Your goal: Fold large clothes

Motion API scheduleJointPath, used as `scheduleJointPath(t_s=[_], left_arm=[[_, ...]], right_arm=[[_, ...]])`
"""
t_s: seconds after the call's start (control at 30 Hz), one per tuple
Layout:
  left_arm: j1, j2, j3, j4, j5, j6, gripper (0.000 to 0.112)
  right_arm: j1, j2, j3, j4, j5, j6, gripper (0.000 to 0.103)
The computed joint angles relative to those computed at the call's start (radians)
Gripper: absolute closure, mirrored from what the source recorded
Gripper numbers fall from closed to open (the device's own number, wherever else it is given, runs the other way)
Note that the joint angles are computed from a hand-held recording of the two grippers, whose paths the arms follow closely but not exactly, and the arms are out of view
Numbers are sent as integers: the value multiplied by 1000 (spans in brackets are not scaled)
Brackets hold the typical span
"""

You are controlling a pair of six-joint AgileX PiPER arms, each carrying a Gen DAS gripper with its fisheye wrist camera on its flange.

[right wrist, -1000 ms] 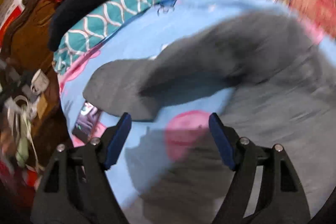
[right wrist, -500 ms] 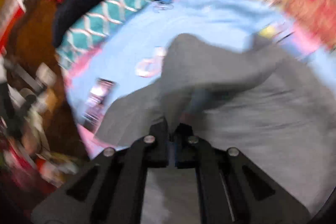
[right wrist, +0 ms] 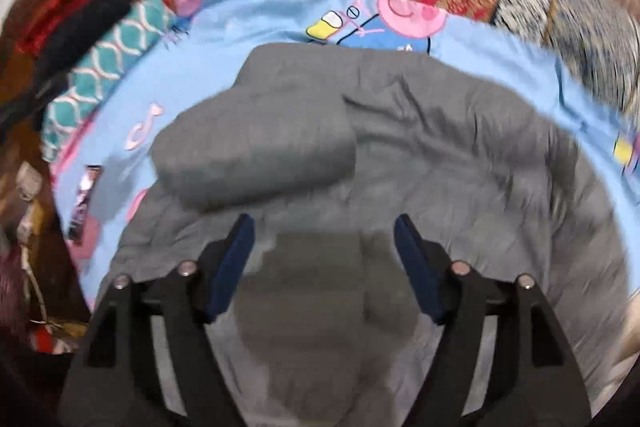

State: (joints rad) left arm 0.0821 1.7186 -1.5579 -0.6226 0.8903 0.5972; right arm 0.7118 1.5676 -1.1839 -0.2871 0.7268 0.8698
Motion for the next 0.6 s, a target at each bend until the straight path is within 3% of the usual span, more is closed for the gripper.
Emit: scheduleJointPath(t_s=[0.1,0.2,0.23,0.27,0.3,0.33,0.37,0.5,0.53,0.57,0.6], left_arm=[[-122,120,-150,59,47,-66,112],[-196,200,-210,-2,90,-34,112],[-226,217,-216,-4,91,-24,112],[-280,237,-214,34,56,-39,112],[-334,252,-207,112,-1,-86,112],[-383,266,-206,212,-46,-164,112],[-423,311,-216,312,-86,-241,112],[-483,495,-304,712,-169,-600,112],[-487,513,-307,812,-192,-683,112],[-485,538,-311,912,-224,-777,112],[-493,561,-322,1012,-226,-871,112]], right_arm=[[60,-42,183,-5,-120,159,33],[116,-31,279,51,-248,196,33],[130,-9,275,80,-258,158,39],[129,17,253,103,-239,104,69],[127,50,202,94,-179,56,87],[119,56,172,71,-137,38,92],[114,55,138,15,-77,55,94],[50,148,-52,-366,312,136,95],[5,183,-82,-441,369,150,94],[-48,213,-103,-482,386,157,82],[-91,221,-98,-497,367,163,60]])
